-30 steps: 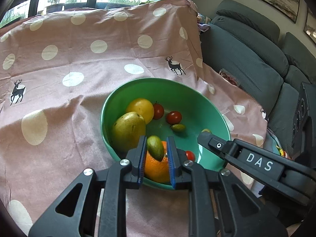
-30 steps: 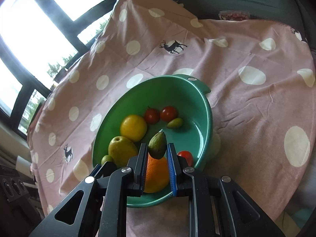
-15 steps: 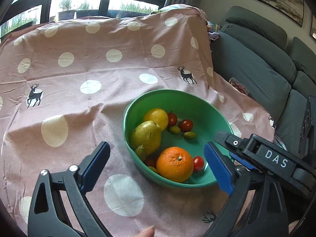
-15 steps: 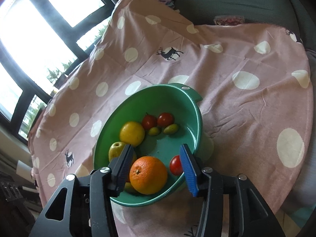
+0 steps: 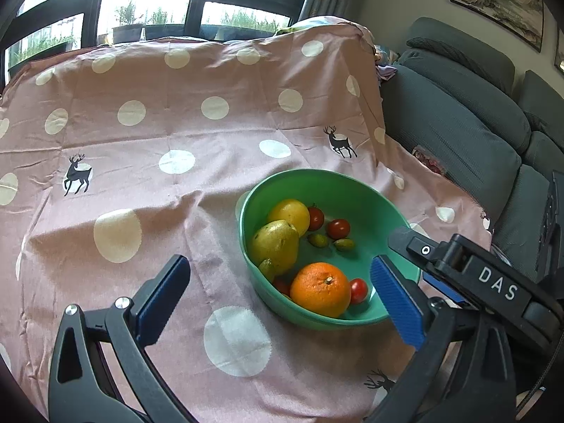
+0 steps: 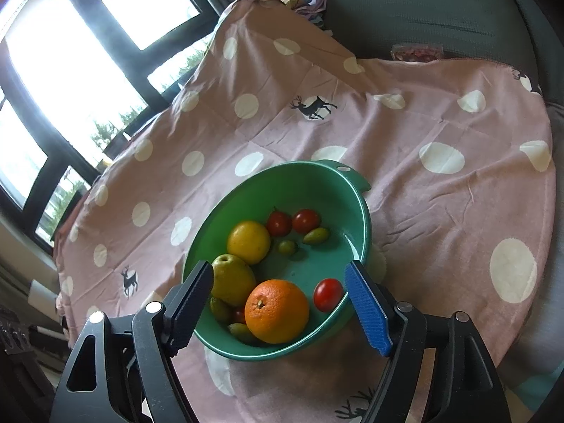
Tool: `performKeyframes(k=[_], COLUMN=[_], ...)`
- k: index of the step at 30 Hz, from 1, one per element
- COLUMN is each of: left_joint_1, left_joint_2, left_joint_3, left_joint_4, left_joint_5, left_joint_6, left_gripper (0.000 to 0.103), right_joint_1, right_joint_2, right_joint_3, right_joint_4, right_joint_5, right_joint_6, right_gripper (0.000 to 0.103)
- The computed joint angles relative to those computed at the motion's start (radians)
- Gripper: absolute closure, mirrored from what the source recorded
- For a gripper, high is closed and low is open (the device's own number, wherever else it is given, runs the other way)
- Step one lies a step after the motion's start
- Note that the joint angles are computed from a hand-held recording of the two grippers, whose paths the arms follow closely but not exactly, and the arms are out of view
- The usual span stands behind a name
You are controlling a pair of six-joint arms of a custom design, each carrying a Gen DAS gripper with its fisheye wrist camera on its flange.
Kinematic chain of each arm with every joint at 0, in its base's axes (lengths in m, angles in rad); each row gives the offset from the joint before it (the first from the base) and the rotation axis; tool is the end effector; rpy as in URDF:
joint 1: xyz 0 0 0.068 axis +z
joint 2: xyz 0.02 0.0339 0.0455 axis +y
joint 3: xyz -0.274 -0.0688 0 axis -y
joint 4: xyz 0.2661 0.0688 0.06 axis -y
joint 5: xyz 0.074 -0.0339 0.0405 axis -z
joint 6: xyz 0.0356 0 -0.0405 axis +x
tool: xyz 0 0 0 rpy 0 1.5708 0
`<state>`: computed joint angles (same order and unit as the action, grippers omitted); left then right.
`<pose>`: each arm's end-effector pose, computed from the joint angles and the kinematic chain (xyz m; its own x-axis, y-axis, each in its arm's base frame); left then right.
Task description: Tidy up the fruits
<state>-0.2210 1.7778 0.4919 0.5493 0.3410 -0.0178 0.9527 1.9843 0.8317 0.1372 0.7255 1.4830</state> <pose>0.2787 -0.0748 0.0709 -0.6633 0.1318 -0.7366 0.4366 0.8677 -0.2378 0.2198 0.2683 0.0601 -0.4486 0.6552 -0.6078 0.4548 0.7528 0.4758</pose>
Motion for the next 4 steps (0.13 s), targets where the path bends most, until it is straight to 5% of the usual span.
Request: performKeyframes(k=[4], left_joint_1=[0.005], left_joint_2=[-0.005], left_joint_3=[-0.003], left_joint_4=[-0.004], left_joint_5=[0.001], left_joint_6=[0.001], left_gripper=[0.001], right_joint_1=[0.003], right_joint_2=[-0.001], right_joint_3=[0.004], right_joint_4=[-0.007], right_joint_5=[0.003], right_joint_6=[0.0], right_gripper=[0.025])
